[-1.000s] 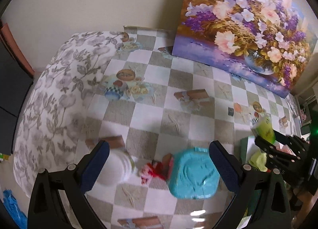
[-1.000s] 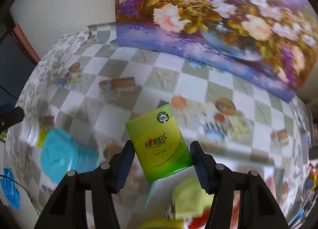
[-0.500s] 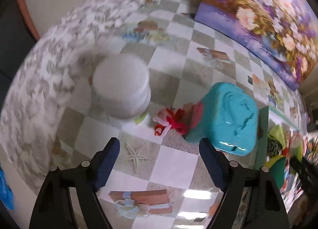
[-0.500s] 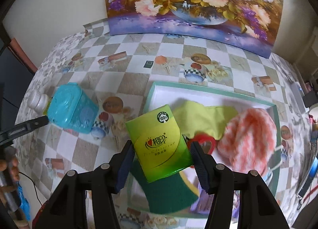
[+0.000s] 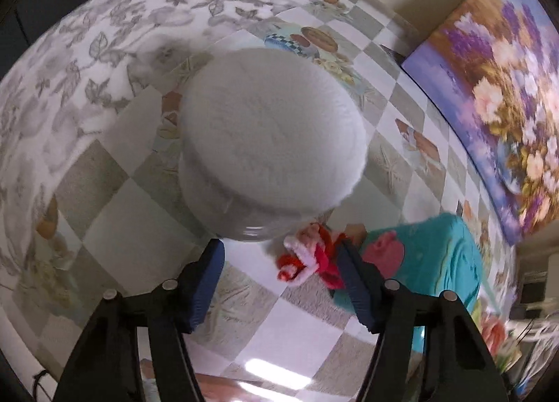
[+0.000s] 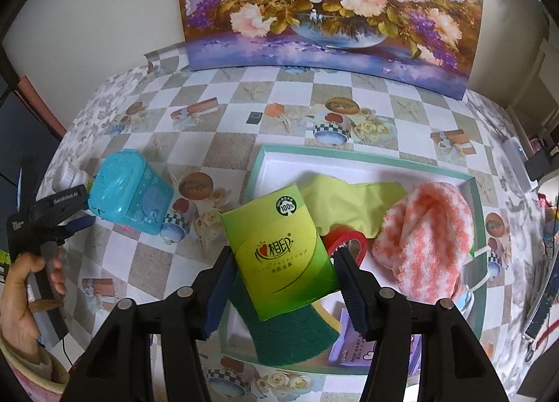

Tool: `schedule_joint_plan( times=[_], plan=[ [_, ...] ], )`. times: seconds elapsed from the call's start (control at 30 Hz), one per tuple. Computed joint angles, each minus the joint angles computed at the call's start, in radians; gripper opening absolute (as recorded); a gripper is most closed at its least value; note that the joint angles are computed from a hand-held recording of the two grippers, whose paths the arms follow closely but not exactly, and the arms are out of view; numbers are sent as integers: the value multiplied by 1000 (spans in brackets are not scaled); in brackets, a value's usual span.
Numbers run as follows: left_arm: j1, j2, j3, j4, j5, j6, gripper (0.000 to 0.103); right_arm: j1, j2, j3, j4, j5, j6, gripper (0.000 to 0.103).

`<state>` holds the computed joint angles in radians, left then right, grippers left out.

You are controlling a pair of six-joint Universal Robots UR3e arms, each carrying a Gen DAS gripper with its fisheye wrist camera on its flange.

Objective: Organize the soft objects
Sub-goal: 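Carry the tissue pack over the tray while the left tool reaches the red toy, then open the right tool over the tray while the left tool grasps the red toy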

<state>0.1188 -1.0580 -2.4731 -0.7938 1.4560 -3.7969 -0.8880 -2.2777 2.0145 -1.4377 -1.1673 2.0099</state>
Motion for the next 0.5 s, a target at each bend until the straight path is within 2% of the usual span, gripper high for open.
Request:
schedule_joint_plan(
  times=[0.2, 0.3, 0.4, 0.47, 0.5],
  plan=[
    [61, 30, -74, 73, -68, -23, 65, -65, -30, -6, 60, 16, -56, 60],
    [63, 52, -95, 86, -52, -60, 52, -122, -52, -15, 117, 25, -110, 60],
    [47, 29, -90, 106, -30, -67, 50, -173, -56, -27, 157, 31, -144, 60],
    [29, 18, -85, 110, -11, -75, 45, -205, -60, -35, 185, 36, -167, 60],
    [23, 5, -88, 127, -10, -78, 39, -224, -62, -40, 203, 38, -182, 60]
  ],
)
